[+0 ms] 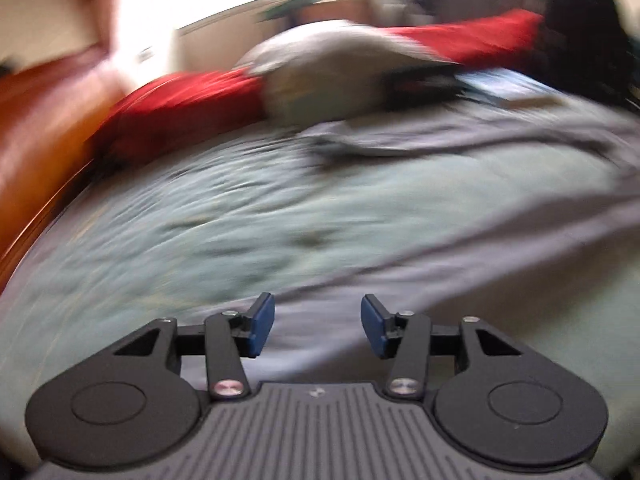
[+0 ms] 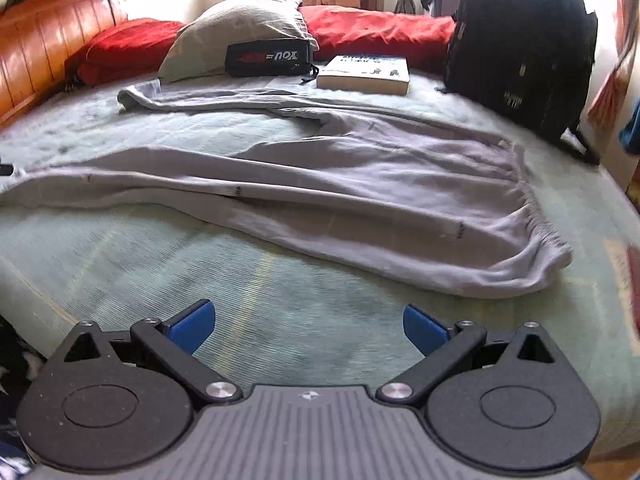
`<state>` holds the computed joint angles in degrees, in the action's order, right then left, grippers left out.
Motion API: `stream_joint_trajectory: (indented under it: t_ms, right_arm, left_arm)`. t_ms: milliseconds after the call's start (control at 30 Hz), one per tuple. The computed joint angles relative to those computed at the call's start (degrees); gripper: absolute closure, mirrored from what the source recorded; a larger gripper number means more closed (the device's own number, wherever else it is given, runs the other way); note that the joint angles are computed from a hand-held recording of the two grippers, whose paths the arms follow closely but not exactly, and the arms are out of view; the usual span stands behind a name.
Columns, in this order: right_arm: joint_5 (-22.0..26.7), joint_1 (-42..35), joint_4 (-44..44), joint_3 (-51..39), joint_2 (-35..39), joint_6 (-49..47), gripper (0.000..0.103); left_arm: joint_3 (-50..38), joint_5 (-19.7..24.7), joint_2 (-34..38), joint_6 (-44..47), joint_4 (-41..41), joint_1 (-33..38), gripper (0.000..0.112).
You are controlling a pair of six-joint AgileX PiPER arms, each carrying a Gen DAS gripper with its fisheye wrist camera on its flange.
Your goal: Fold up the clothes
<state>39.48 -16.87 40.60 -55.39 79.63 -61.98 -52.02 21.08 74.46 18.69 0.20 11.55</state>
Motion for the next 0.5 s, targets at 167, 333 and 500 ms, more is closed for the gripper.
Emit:
stream_joint_trajectory:
  t_ms: [167, 333, 500]
  right_arm:
    - [-0.7, -1.0, -2.1, -0.4, 0.4, -3.3, 0.001]
    - [-0.5, -1.8, 0.7, -0.3, 1.5, -10.7, 0.001]
    - [-5.8, 0.1, 0.3, 1.4, 6.3, -12.9, 0.0]
  left_arm:
    - [3.9, 2.5, -3.6, -4.6, 6.1, -17.2, 0.048]
    - [6.0, 2.4, -2.5, -18.9, 24.3, -31.9, 0.04]
    - [6.2, 1.9, 0.9, -33.6, 37.4, -37.3, 0.039]
